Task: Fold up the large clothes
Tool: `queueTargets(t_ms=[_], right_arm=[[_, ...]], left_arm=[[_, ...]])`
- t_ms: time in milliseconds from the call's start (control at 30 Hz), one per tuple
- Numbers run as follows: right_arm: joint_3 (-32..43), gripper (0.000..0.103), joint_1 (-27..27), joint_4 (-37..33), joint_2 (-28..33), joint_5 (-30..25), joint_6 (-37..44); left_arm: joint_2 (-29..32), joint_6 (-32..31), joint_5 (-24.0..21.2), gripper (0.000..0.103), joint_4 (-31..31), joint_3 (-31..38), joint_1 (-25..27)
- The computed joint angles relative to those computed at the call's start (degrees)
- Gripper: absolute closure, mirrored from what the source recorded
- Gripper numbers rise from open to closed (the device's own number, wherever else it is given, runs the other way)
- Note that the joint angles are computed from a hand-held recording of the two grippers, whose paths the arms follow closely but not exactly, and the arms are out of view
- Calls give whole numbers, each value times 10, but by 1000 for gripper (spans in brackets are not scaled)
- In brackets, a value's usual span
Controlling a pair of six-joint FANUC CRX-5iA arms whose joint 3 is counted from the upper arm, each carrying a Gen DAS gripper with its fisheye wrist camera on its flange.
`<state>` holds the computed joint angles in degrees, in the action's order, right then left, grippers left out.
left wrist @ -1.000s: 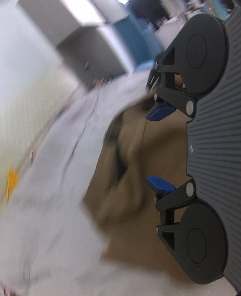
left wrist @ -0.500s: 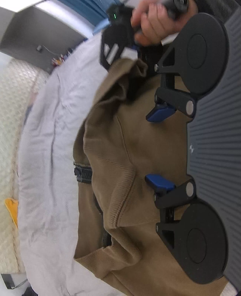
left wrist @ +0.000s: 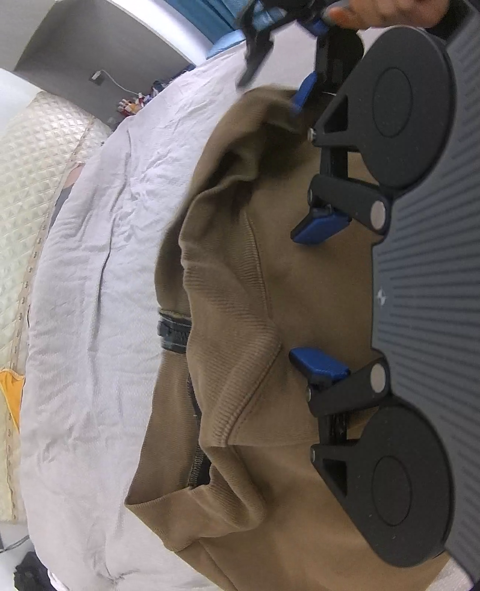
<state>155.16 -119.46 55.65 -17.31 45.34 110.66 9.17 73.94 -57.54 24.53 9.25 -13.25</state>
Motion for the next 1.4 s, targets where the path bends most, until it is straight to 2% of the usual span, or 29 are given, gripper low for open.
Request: queueTargets(t_ms=[33, 133, 233, 333, 433, 500, 600, 667, 700, 800, 867, 967, 1033, 1100, 1167, 1300, 1367, 1400], right_arm=[[-19, 26, 15, 11, -5, 40, 28], [-85, 26, 45, 22, -28, 151, 128], [-128, 26, 54, 29, -49, 186, 209], [-180, 25, 51, 6, -82, 226, 320], [-255, 25, 50, -5, -130, 317, 437], [-279, 25, 44, -14, -147, 353, 483], [-250, 25, 32, -31, -133, 330, 493], [-236, 25, 26, -35, -127, 308, 506], [-230, 25, 25, -38, -124, 304, 516], [-289, 25, 16, -50, -160, 336, 582], [-311, 25, 6, -60, -175, 347, 611], [-317, 25, -8, -78, -182, 348, 627], [-313, 25, -19, -96, -184, 338, 638], [-298, 25, -30, -115, -180, 317, 644], [-291, 26, -40, -133, -181, 300, 641], [-278, 27, -63, -179, -181, 273, 655], [-294, 31, -66, -189, -193, 283, 678], [-301, 38, -65, -189, -197, 286, 686]], left_arm=[[-5, -6, 2, 34, 6, -6, 2], [-20, -38, 19, 34, 44, -36, 12], [-35, -46, 33, 34, 86, -65, 25], [-62, -61, 49, 33, 117, -96, 36], [-111, -123, 89, 30, 150, -150, 50], [-146, -176, 124, 27, 180, -190, 63], [-182, -223, 183, 25, 201, -234, 85], [-183, -218, 207, 24, 195, -241, 109], [-175, -205, 204, 24, 184, -234, 122], [-133, -158, 204, 24, 149, -203, 152], [-94, -114, 180, 24, 107, -161, 166], [-53, -109, 175, 24, 89, -127, 173], [-26, -84, 154, 24, 61, -94, 176], [-6, -82, 143, 24, 64, -80, 183], [23, -96, 119, 24, 95, -65, 190], [39, -128, 120, 24, 119, -69, 190], [37, -141, 122, 26, 135, -79, 191], [36, -154, 126, 31, 143, -85, 191]])
